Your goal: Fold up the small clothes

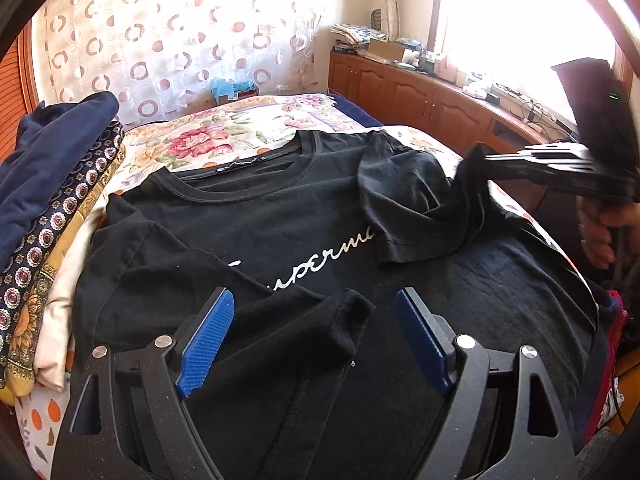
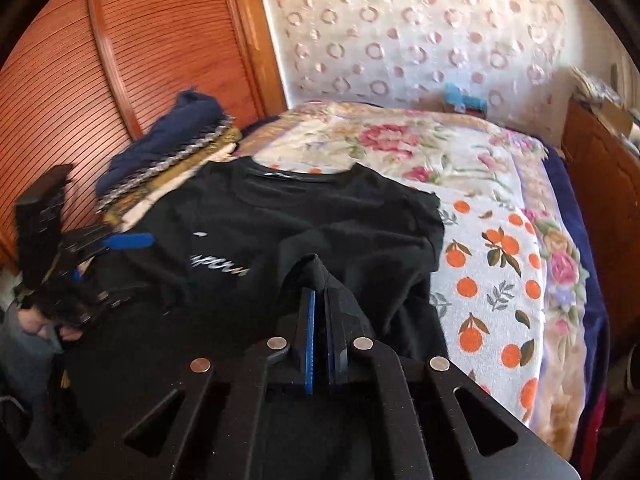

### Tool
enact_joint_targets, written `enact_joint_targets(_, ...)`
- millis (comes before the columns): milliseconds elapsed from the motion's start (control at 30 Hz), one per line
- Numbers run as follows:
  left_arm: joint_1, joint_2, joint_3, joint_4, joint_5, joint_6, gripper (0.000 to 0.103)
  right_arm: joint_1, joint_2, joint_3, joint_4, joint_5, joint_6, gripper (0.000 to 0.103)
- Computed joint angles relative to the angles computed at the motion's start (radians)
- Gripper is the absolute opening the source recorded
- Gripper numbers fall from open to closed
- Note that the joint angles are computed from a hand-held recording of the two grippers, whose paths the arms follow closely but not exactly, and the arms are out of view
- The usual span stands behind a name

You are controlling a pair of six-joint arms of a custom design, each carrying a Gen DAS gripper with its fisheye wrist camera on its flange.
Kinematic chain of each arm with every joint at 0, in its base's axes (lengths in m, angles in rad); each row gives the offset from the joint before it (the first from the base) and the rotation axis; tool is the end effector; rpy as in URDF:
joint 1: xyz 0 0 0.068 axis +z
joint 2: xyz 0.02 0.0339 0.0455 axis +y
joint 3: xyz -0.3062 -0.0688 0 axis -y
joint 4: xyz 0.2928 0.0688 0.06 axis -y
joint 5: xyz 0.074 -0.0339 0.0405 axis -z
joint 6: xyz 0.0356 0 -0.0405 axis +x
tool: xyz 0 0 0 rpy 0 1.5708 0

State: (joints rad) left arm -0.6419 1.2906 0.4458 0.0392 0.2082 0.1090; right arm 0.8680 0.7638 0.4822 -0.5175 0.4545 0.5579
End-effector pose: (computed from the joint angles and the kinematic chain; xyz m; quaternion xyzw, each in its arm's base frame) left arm 0.1958 -0.1556 0.1501 0.3744 0.8442 -0.1908 0.3328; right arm 0.1223 0.1202 0.2256 -0.0556 0.9049 0.0819 0.4139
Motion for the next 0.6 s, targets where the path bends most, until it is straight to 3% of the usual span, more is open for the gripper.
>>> enact_joint_targets(167, 0.011, -0.014, 0.000, -0.002, 0.004, -0.001, 0.084, 0.322, 0.016, 0.052, -0.254, 0.194, 0.277, 0.004)
enact_joint_targets(200, 0.009, -0.013, 0.001, 0.002, 0.003, -0.003, 0.084, 0.371, 0.034, 0.051, -0.305, 0.201, 0.350, 0.004)
enact_joint_targets(400, -0.019, 0.054, 0.053, 0.009, 0.020, -0.009, 0.084, 0.437, 0.059, -0.010, -0.390, 0.125, 0.518, 0.004)
enact_joint_targets(533, -0.049, 0.125, 0.113, 0.008, 0.047, 0.007, 0.080, 0.520, 0.068, 0.008, -0.484, 0.185, 0.639, 0.020)
enact_joint_targets(600, -0.068, 0.188, 0.163, -0.008, 0.064, 0.010, 0.070, 0.575, 0.093, 0.035, -0.542, 0.229, 0.716, 0.028)
